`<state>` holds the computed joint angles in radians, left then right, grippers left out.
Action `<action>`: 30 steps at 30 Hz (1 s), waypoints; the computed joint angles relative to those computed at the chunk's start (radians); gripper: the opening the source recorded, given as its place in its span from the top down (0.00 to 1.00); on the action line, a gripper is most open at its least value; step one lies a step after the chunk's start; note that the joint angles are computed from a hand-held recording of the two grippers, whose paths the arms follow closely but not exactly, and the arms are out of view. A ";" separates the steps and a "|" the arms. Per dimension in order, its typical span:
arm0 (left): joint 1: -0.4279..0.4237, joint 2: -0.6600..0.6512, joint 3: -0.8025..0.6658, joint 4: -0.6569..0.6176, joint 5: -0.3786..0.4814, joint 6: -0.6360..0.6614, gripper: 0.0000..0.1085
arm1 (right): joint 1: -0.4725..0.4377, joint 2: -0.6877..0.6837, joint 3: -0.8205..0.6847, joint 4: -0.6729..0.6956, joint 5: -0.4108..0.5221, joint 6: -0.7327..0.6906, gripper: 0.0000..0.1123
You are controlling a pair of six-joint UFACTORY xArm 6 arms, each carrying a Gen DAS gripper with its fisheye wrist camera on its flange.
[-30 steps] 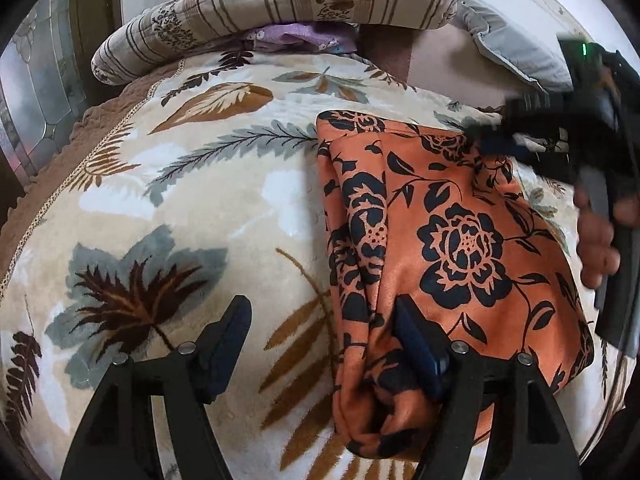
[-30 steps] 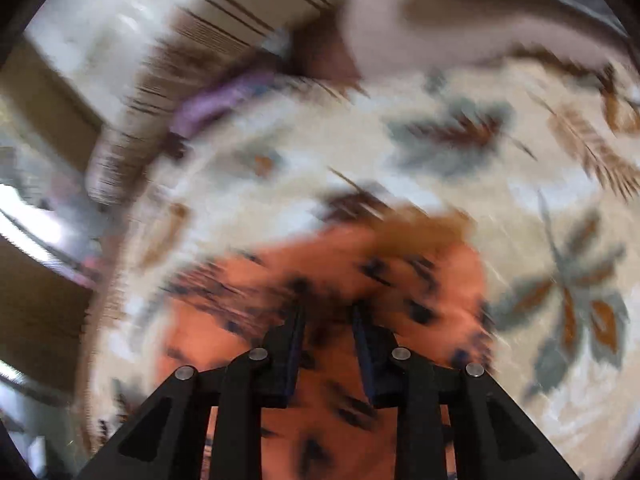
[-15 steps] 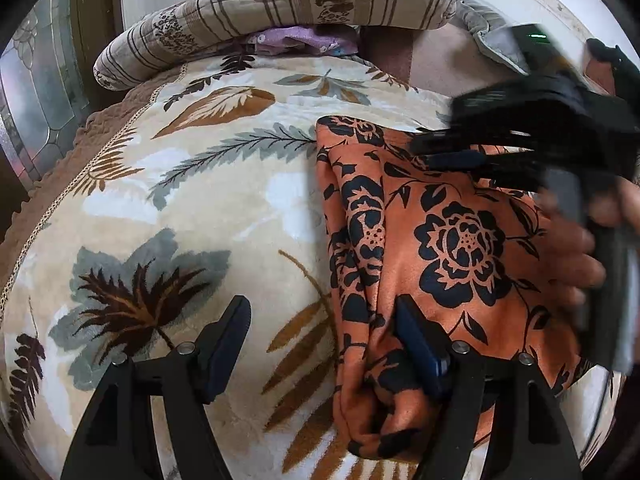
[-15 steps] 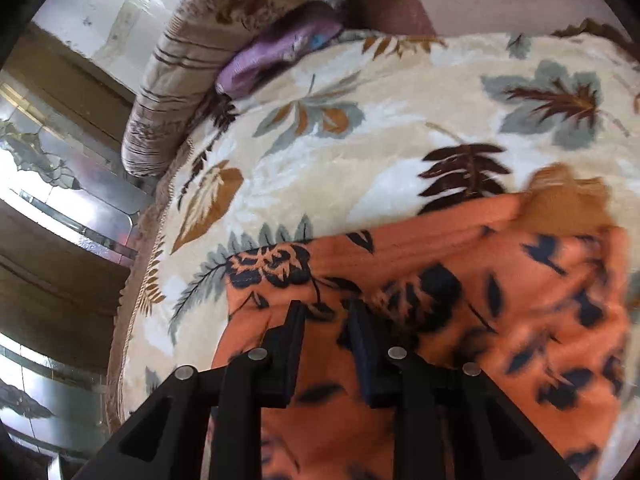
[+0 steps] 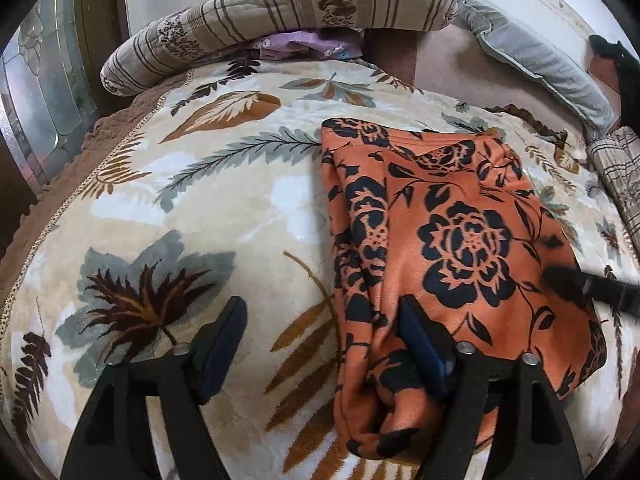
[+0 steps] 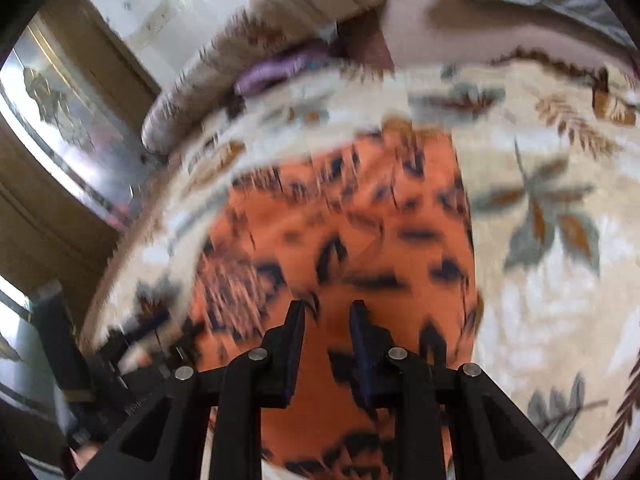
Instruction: Fold small clothes
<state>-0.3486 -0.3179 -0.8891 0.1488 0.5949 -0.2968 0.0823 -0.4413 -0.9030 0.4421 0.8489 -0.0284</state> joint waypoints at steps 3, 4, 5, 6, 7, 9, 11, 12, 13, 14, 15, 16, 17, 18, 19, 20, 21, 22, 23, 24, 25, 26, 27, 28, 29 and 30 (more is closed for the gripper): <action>0.003 -0.001 0.004 0.001 -0.005 -0.003 0.23 | 0.006 -0.018 0.021 -0.011 -0.019 0.022 0.76; 0.004 -0.002 0.006 -0.001 -0.008 -0.002 0.23 | 0.006 -0.018 0.010 -0.020 -0.003 0.033 0.76; 0.004 -0.004 0.007 -0.002 -0.009 -0.002 0.23 | 0.004 -0.024 0.000 -0.025 0.017 0.039 0.76; 0.004 -0.006 0.007 0.001 -0.008 -0.002 0.23 | 0.001 -0.032 -0.002 -0.025 0.028 0.037 0.76; 0.003 -0.009 0.007 0.006 -0.005 -0.002 0.23 | -0.002 -0.046 -0.003 -0.030 0.045 0.033 0.76; 0.003 -0.025 0.007 0.003 0.007 0.004 0.24 | -0.008 -0.078 0.008 -0.037 0.067 0.033 0.76; 0.009 -0.059 0.016 -0.039 0.020 0.034 0.24 | -0.015 -0.115 0.038 -0.034 0.072 0.030 0.76; 0.011 -0.078 0.027 -0.055 0.014 0.049 0.24 | -0.019 -0.134 0.056 -0.034 0.074 0.028 0.76; 0.014 -0.101 0.043 -0.063 0.006 0.062 0.24 | -0.023 -0.147 0.072 -0.033 0.074 0.023 0.76; 0.013 -0.130 0.065 -0.050 0.001 0.066 0.24 | -0.026 -0.162 0.096 -0.026 0.065 0.015 0.76; 0.011 -0.140 0.074 -0.041 0.000 0.067 0.24 | -0.027 -0.171 0.116 -0.015 0.051 0.005 0.76; 0.009 -0.145 0.081 -0.032 0.005 0.073 0.24 | -0.026 -0.176 0.129 -0.005 0.038 0.000 0.76; 0.007 -0.138 0.080 -0.022 0.021 0.077 0.23 | -0.025 -0.180 0.139 0.000 0.026 -0.003 0.76; 0.008 -0.125 0.075 -0.022 0.036 0.082 0.23 | -0.022 -0.178 0.140 -0.006 0.022 0.000 0.76; 0.012 -0.116 0.073 -0.037 0.043 0.092 0.23 | -0.017 -0.175 0.139 -0.016 0.020 0.004 0.76; 0.018 -0.113 0.074 -0.068 0.041 0.105 0.22 | -0.008 -0.175 0.137 -0.038 0.018 0.010 0.76; 0.022 -0.111 0.074 -0.080 0.039 0.111 0.20 | -0.003 -0.176 0.138 -0.050 0.015 0.011 0.76; 0.023 -0.107 0.075 -0.068 0.034 0.105 0.19 | -0.002 -0.179 0.141 -0.055 0.013 0.008 0.76; 0.017 -0.097 0.076 -0.031 0.027 0.085 0.17 | -0.002 -0.184 0.145 -0.054 0.015 0.002 0.76; 0.013 -0.090 0.075 -0.015 0.025 0.079 0.17 | -0.008 -0.184 0.146 -0.044 0.020 -0.011 0.75; 0.008 -0.080 0.074 -0.006 0.021 0.076 0.17 | -0.012 -0.187 0.150 -0.036 0.023 -0.023 0.75; 0.003 -0.072 0.075 0.008 0.013 0.067 0.16 | -0.015 -0.189 0.151 -0.032 0.025 -0.034 0.75; 0.001 -0.072 0.078 0.024 0.008 0.054 0.14 | -0.013 -0.197 0.161 -0.033 0.019 -0.048 0.75; -0.002 -0.071 0.081 0.057 0.002 0.029 0.13 | -0.010 -0.209 0.173 -0.036 0.009 -0.060 0.75; -0.005 -0.076 0.087 0.075 -0.002 0.016 0.12 | -0.008 -0.217 0.182 -0.035 0.003 -0.067 0.75; -0.006 -0.079 0.092 0.085 -0.006 0.007 0.12 | -0.007 -0.227 0.191 -0.036 -0.002 -0.070 0.75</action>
